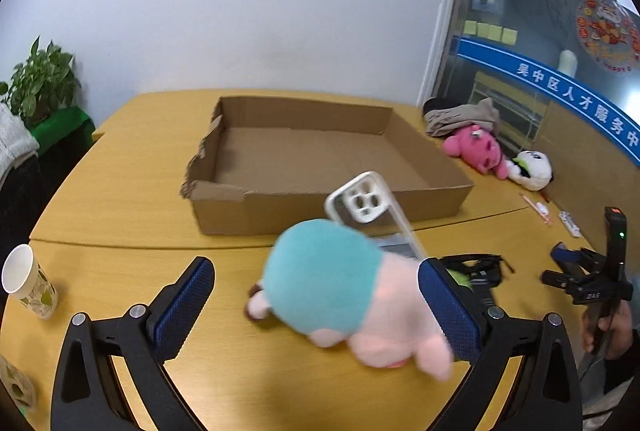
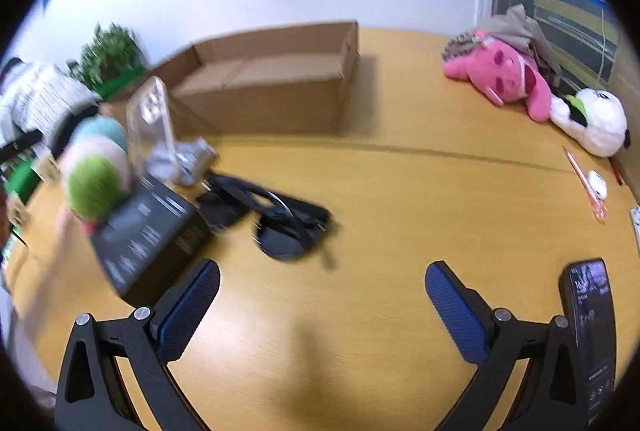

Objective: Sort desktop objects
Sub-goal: 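Move both tools toward the plush toy on the table, then lower the left gripper over the teal-pink plush toy and close it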

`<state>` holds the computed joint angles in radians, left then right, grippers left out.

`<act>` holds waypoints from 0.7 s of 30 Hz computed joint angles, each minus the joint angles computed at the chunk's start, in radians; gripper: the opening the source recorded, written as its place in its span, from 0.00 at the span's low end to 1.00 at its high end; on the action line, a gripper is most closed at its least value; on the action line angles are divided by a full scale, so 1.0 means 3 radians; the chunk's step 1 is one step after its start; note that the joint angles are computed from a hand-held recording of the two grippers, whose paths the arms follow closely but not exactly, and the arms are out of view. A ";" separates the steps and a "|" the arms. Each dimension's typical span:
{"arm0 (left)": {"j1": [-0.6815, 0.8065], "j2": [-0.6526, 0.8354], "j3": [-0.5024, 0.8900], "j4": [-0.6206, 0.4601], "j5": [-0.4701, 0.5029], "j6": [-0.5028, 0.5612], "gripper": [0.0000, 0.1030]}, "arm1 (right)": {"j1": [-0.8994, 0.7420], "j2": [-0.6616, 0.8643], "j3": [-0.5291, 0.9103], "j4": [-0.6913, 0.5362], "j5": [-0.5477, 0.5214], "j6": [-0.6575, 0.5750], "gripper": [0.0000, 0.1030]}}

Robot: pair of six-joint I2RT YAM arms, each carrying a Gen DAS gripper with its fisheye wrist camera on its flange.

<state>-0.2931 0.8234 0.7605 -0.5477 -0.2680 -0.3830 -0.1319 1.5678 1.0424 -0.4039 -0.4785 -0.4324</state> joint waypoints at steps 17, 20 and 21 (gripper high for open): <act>-0.0604 0.0539 0.0043 0.0455 -0.0297 -0.0733 0.37 | 0.0500 -0.0280 -0.0176 0.0197 -0.0507 0.0273 0.47; -0.0472 0.0705 0.0090 0.0428 -0.0035 -0.0811 0.04 | 0.0513 -0.0232 -0.0186 0.0261 -0.0433 0.0360 0.03; -0.0514 0.0763 0.0126 0.0401 -0.0088 -0.0782 0.04 | 0.0497 -0.0194 -0.0160 0.0244 -0.0464 0.0356 0.03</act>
<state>-0.4474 1.0524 0.7982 -0.4275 -0.2943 -0.6175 0.0172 1.5095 0.9945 -0.3308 -0.6176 -0.3257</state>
